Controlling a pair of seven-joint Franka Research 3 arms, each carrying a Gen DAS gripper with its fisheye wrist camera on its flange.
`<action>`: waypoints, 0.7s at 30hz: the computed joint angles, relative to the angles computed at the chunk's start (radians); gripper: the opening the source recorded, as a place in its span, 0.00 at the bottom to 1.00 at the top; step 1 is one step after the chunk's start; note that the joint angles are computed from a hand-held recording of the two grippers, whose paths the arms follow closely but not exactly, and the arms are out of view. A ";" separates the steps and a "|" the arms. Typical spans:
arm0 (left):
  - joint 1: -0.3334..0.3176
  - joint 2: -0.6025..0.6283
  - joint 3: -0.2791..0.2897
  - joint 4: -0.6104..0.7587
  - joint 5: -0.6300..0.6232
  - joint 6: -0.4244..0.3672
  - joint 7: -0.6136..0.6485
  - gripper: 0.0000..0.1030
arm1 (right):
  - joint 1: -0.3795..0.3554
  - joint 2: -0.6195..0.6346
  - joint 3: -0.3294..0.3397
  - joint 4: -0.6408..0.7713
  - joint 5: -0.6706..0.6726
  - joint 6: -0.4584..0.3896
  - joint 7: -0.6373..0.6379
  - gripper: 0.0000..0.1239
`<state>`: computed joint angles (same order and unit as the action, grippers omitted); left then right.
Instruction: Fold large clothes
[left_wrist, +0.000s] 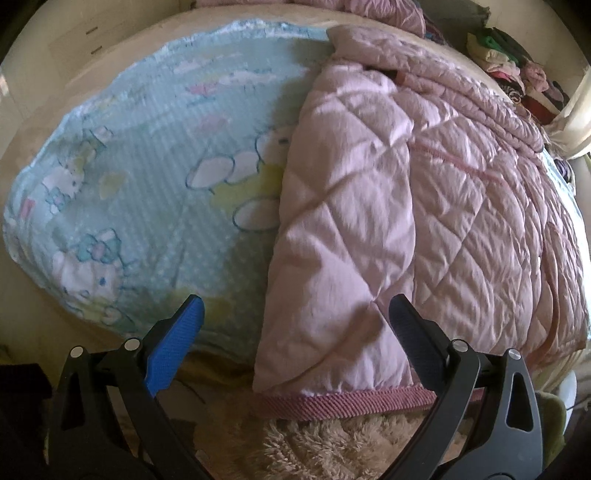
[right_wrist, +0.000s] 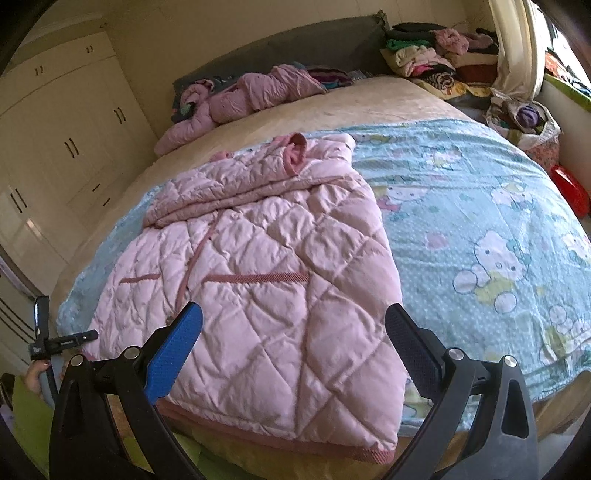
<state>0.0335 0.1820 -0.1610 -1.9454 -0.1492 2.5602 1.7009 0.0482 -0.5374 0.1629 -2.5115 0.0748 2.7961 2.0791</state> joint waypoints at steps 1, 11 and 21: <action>0.003 0.005 -0.003 0.004 -0.012 -0.009 0.009 0.91 | 0.000 -0.004 -0.002 -0.005 0.001 -0.005 0.001 0.80; 0.021 0.031 -0.010 0.019 -0.075 -0.038 0.033 0.91 | 0.027 -0.047 -0.036 -0.062 0.032 -0.066 -0.049 0.80; 0.015 0.041 -0.014 0.019 -0.060 -0.017 0.025 0.90 | 0.077 -0.034 -0.082 -0.117 0.118 -0.140 -0.104 0.80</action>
